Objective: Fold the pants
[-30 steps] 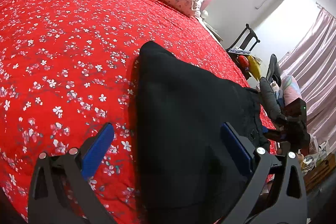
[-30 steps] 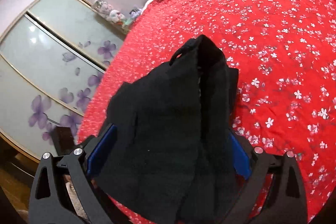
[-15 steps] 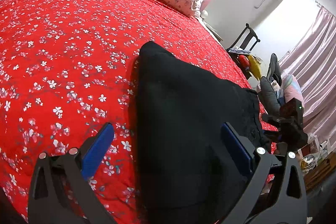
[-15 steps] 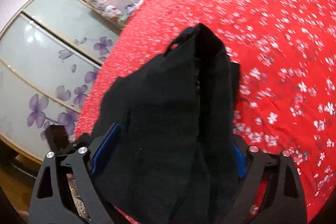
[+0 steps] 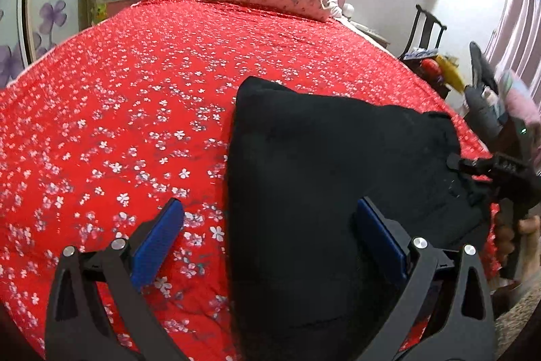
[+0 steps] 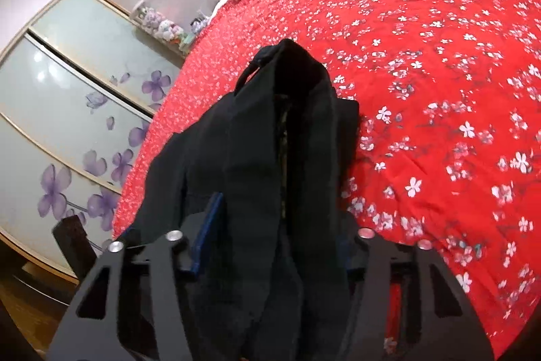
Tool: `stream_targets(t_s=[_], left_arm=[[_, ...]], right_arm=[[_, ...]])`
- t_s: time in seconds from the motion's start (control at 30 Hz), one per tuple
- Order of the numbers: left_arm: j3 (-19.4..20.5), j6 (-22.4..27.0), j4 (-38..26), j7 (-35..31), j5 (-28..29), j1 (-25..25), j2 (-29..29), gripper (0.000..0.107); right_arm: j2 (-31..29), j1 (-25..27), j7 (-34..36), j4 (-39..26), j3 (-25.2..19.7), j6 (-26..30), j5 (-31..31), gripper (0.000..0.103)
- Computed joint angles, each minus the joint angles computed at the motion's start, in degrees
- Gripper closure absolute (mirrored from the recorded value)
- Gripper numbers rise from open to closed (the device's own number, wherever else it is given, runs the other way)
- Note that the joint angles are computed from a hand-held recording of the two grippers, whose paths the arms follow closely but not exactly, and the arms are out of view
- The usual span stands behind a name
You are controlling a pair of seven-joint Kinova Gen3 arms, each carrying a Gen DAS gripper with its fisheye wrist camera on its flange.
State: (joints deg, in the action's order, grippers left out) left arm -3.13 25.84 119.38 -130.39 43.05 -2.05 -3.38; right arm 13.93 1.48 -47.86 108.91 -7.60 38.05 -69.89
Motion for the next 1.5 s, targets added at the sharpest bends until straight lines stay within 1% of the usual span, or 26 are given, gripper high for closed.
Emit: stream_targets(t_s=[0.1,0.17,0.23,0.3,0.37,0.4,0.47,0.5,0.53,0.6,0.67,0.73,0.8,0.83,0.9,0.97,1.03,1.1,1.13,1.17,1.27,1.3,1.37,1.4,1.43,1.5], left_arm=[[0.5,-1.9,0.3,3.6,-4.4,1.0,-0.6,0.007],[-2.2,-3.4,0.5,5.9,-7.6,4.8,-0.7,0.007],[-3.2,-4.0,0.6,6.3,-8.6,6.2,-0.9,0.007],[-1.4,-4.2,0.6,5.7,-8.4,4.5,-0.9,0.007],[3.0,-3.9,0.6,5.2,-7.9,-0.1,-1.0,0.007],[5.2,-3.3,0.5,4.2,-6.8,-2.8,-1.0,0.007],[8.2,0.5,-0.3,-0.1,-3.3,-8.1,-1.1,0.007],[9.4,2.9,-0.8,-2.4,-1.4,-10.7,-0.9,0.007],[9.6,5.2,-1.4,-4.7,0.9,-12.2,-0.4,0.007],[7.5,9.9,-2.8,-9.3,5.6,-12.1,1.3,0.007],[3.2,14.5,-4.2,-13.1,10.2,-10.2,2.9,0.007],[2.9,19.2,-6.0,-13.9,12.8,-12.0,4.8,0.007],[2.7,23.8,-8.9,-11.6,12.9,-13.3,7.2,0.007],[1.0,26.2,-10.3,-11.2,12.9,-12.5,8.2,0.007],[-4.0,29.7,-12.8,-9.9,12.9,-8.7,10.1,0.007],[-5.7,31.9,-15.6,-6.9,11.4,-7.2,11.9,0.007],[-4.1,32.3,-17.9,-2.9,8.4,-7.7,13.1,0.007],[-3.1,32.2,-19.8,1.4,4.9,-7.4,13.7,0.007],[-2.2,32.6,-20.5,2.4,3.8,-8.0,14.1,0.007],[-2.4,32.7,-21.2,3.3,2.7,-7.6,14.4,0.007],[-1.1,33.8,-23.1,6.1,-0.5,-8.3,15.7,0.007],[-0.4,35.0,-23.9,6.7,-0.5,-9.2,16.5,0.007],[-0.3,36.3,-24.5,6.7,0.4,-10.0,17.4,0.007],[0.2,36.6,-24.6,6.8,0.7,-10.6,17.5,0.007],[0.7,36.8,-24.8,6.8,0.9,-11.0,17.8,0.007],[0.5,38.1,-25.3,6.5,1.9,-11.0,18.3,0.007]], right_arm=[[-1.0,1.2,2.7,1.2,-1.4,-0.7,-1.6,0.054],[-1.6,2.2,4.0,1.7,-2.4,-0.8,-2.7,0.055],[-1.7,0.8,2.4,1.3,-1.4,-1.3,-1.3,0.055],[-0.8,0.5,-0.3,0.3,-0.9,-0.9,0.8,0.053],[-0.1,0.6,-1.0,0.1,-0.7,-0.3,0.5,0.049],[-0.1,-0.5,-1.4,0.0,0.5,-0.1,0.4,0.049],[-0.5,-4.3,-0.4,0.3,4.6,-0.1,-0.6,0.049],[-0.6,-4.9,1.2,0.9,5.3,-0.2,-2.2,0.050],[-0.8,-4.5,3.5,1.6,5.0,-0.1,-4.3,0.054],[-1.2,-0.4,8.2,2.6,2.3,2.7,-8.9,0.063],[-0.5,4.4,12.8,3.2,-1.0,6.9,-13.6,0.068],[0.1,5.7,16.6,4.0,-1.5,9.3,-17.3,0.069],[0.0,3.6,16.6,4.2,0.3,8.5,-17.4,0.069],[0.4,3.5,15.2,3.8,0.6,8.9,-17.0,0.069],[0.9,2.4,13.4,3.5,2.3,9.6,-16.6,0.069],[1.3,1.8,9.4,2.5,2.8,8.9,-13.8,0.065],[1.6,2.4,5.4,2.0,2.1,8.1,-11.1,0.060],[1.4,2.8,3.8,2.2,1.9,8.0,-9.8,0.060],[1.2,2.9,2.9,1.9,1.6,7.6,-8.8,0.058],[0.8,2.3,1.3,1.6,1.8,6.8,-6.9,0.052],[0.3,1.7,-2.2,0.5,1.5,5.2,-3.1,0.047],[0.7,2.0,-2.3,0.2,0.8,5.0,-2.8,0.047],[1.3,2.2,-0.8,-0.2,-0.2,5.0,-3.5,0.056],[1.4,2.0,1.1,0.1,0.1,5.7,-5.0,0.059],[1.5,2.8,3.4,0.6,0.0,7.4,-7.3,0.065],[1.8,4.6,8.0,1.6,-0.4,10.6,-11.6,0.068]])
